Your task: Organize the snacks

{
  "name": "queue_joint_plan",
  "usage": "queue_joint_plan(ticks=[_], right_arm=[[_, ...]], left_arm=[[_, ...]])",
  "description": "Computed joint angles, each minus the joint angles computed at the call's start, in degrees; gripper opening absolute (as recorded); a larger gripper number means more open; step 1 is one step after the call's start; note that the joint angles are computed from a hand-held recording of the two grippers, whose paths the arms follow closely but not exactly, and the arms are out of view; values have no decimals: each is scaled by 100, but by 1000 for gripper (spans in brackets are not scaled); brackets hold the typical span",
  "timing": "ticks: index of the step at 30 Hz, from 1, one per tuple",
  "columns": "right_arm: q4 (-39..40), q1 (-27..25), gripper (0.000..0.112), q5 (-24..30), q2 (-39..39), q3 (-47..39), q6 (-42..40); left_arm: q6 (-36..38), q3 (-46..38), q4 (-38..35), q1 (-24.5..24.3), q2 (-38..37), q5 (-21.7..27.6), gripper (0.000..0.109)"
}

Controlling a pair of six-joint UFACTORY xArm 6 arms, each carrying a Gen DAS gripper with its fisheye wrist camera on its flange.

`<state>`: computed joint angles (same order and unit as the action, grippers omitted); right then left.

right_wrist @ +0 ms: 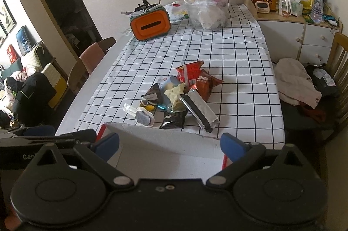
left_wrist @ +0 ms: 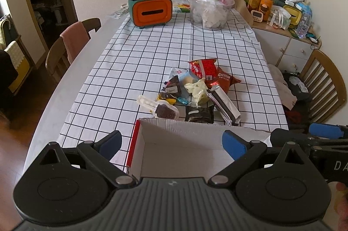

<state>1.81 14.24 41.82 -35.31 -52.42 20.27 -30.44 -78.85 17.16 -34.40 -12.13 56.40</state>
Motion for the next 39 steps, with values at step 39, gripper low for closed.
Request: queue_joint_plan(ticks=[39], right_arm=[[293,-645,91,555,2985,-2349,-973]], left_arm=[[1937,-3409,-1871,1413,3176,1277,99]])
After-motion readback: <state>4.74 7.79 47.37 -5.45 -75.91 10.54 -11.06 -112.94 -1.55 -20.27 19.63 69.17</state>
